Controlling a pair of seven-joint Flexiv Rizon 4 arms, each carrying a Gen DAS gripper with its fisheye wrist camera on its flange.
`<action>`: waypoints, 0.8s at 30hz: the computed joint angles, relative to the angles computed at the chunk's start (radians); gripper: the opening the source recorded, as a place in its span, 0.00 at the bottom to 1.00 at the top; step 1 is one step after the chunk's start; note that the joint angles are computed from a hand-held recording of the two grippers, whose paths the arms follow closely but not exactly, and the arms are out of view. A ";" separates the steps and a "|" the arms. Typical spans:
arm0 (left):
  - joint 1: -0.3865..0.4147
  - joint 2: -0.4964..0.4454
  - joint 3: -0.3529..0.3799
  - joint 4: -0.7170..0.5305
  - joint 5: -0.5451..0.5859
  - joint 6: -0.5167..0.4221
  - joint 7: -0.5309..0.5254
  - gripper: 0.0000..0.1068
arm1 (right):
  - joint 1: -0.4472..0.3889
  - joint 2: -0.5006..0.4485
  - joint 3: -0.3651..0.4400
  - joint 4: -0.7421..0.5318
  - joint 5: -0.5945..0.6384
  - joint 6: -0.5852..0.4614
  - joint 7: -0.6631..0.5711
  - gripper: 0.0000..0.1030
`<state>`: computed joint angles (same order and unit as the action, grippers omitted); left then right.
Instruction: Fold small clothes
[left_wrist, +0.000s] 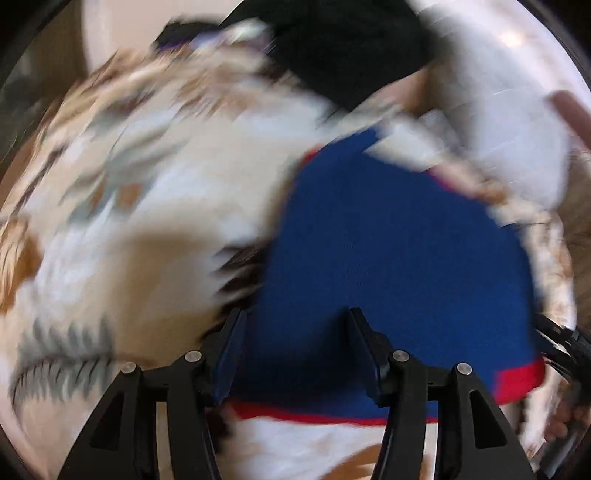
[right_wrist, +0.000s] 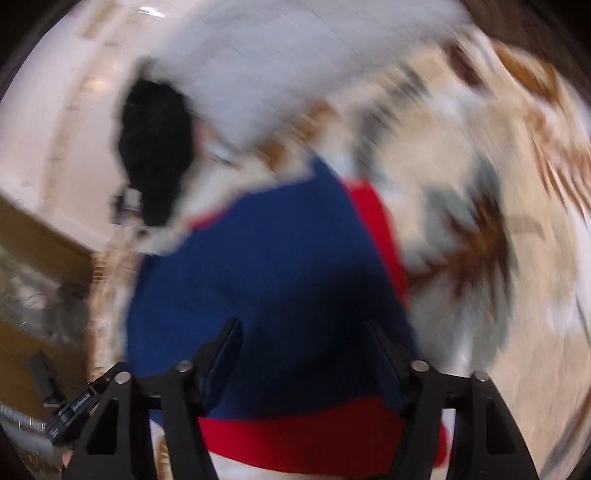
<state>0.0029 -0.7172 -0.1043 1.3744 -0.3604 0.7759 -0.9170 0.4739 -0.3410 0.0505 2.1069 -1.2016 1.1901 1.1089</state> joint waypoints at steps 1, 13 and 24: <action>0.021 -0.018 -0.006 -0.028 -0.034 -0.062 -0.033 0.56 | 0.003 0.014 0.003 0.011 0.004 -0.015 0.011 0.38; -0.034 -0.125 -0.061 -0.202 -0.132 0.050 0.005 0.57 | -0.040 -0.087 -0.029 -0.142 -0.125 -0.027 -0.077 0.39; -0.056 -0.098 -0.042 -0.137 0.034 0.298 -0.077 0.60 | 0.003 -0.037 -0.017 -0.108 -0.086 -0.208 -0.083 0.40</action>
